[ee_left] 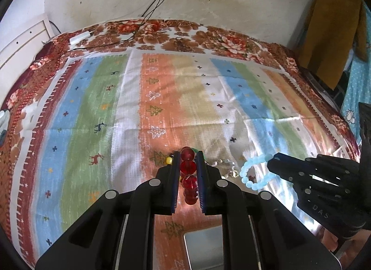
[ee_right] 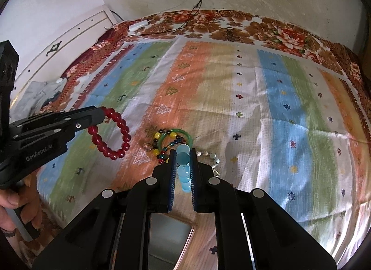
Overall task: Organize jewelry
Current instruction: 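Lift and carry both bracelets over the silver tin box with both tools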
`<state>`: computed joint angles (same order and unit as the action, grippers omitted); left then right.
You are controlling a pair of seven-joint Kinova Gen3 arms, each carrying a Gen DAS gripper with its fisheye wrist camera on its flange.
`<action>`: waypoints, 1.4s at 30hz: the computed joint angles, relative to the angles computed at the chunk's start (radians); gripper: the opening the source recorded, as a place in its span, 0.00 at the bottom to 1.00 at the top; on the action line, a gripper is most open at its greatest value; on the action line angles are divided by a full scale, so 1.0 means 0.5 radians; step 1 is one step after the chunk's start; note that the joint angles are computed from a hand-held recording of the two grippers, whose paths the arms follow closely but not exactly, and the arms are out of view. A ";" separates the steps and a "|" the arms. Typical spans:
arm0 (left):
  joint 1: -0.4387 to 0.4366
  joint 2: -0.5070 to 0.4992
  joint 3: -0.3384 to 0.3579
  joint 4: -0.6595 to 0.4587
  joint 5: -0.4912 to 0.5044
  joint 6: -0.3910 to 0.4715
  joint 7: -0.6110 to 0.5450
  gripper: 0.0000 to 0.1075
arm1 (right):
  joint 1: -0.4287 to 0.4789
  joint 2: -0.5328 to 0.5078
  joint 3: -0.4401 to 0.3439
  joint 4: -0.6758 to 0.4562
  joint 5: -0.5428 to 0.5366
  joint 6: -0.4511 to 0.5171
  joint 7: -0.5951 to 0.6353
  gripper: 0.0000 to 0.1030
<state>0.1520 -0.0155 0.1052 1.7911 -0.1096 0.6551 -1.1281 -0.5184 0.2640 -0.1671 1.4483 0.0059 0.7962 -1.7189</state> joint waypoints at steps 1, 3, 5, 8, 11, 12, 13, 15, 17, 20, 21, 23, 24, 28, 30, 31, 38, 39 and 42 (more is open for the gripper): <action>0.005 -0.020 0.004 0.017 0.005 -0.007 -0.001 0.12 | -0.003 -0.016 -0.002 0.015 0.002 -0.007 -0.001 0.12; 0.007 -0.048 0.008 0.043 0.018 -0.020 -0.006 0.12 | -0.005 -0.047 -0.012 0.044 -0.003 -0.018 0.011 0.12; 0.010 -0.080 0.015 0.071 0.037 -0.029 -0.018 0.12 | -0.002 -0.079 -0.023 0.077 -0.017 -0.029 0.023 0.12; 0.011 -0.128 0.026 0.109 0.067 -0.041 -0.036 0.12 | 0.008 -0.113 -0.033 0.122 -0.044 -0.044 0.035 0.12; 0.003 -0.184 0.063 0.154 0.018 -0.055 0.023 0.12 | 0.007 -0.147 -0.044 0.167 -0.054 -0.057 0.051 0.12; 0.000 -0.199 0.072 0.167 0.006 -0.056 0.040 0.12 | 0.003 -0.161 -0.046 0.185 -0.050 -0.068 0.050 0.12; 0.001 -0.208 0.075 0.176 0.011 -0.059 0.043 0.12 | 0.000 -0.172 -0.046 0.202 -0.046 -0.076 0.043 0.12; 0.005 -0.226 0.073 0.196 0.038 -0.062 0.026 0.12 | 0.006 -0.190 -0.054 0.224 -0.064 -0.079 0.056 0.12; 0.005 -0.248 0.091 0.217 0.025 -0.062 0.038 0.12 | 0.015 -0.209 -0.060 0.251 -0.087 -0.088 0.069 0.12; 0.012 -0.286 0.105 0.251 0.035 -0.072 0.036 0.12 | 0.029 -0.250 -0.073 0.306 -0.138 -0.112 0.099 0.12; 0.014 -0.298 0.108 0.262 0.043 -0.075 0.032 0.12 | 0.031 -0.264 -0.077 0.323 -0.150 -0.121 0.107 0.12; 0.030 -0.321 0.109 0.282 0.080 -0.081 0.003 0.12 | 0.035 -0.292 -0.086 0.352 -0.174 -0.131 0.134 0.12; 0.031 -0.329 0.119 0.289 0.082 -0.082 0.004 0.12 | 0.035 -0.303 -0.089 0.364 -0.184 -0.134 0.144 0.12; 0.042 -0.347 0.161 0.316 0.086 -0.079 0.020 0.12 | 0.040 -0.340 -0.095 0.411 -0.226 -0.147 0.173 0.12; 0.045 -0.361 0.192 0.331 0.066 -0.076 0.052 0.12 | 0.046 -0.353 -0.095 0.436 -0.247 -0.151 0.184 0.12; 0.042 -0.368 0.209 0.337 0.049 -0.071 0.077 0.12 | 0.042 -0.358 -0.096 0.447 -0.236 -0.152 0.180 0.12; 0.055 -0.386 0.239 0.375 0.024 -0.067 0.156 0.12 | 0.045 -0.375 -0.098 0.485 -0.252 -0.148 0.190 0.12; 0.051 -0.389 0.250 0.381 0.009 -0.070 0.176 0.12 | 0.046 -0.377 -0.098 0.488 -0.254 -0.147 0.191 0.12; 0.060 -0.388 0.253 0.396 0.002 -0.071 0.195 0.12 | 0.056 -0.371 -0.097 0.488 -0.283 -0.131 0.222 0.12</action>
<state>0.1822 -0.2096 0.2314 1.9891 -0.1086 0.6198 -1.0308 -0.4904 0.0784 -0.2156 1.6922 -0.1358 0.7310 -1.6081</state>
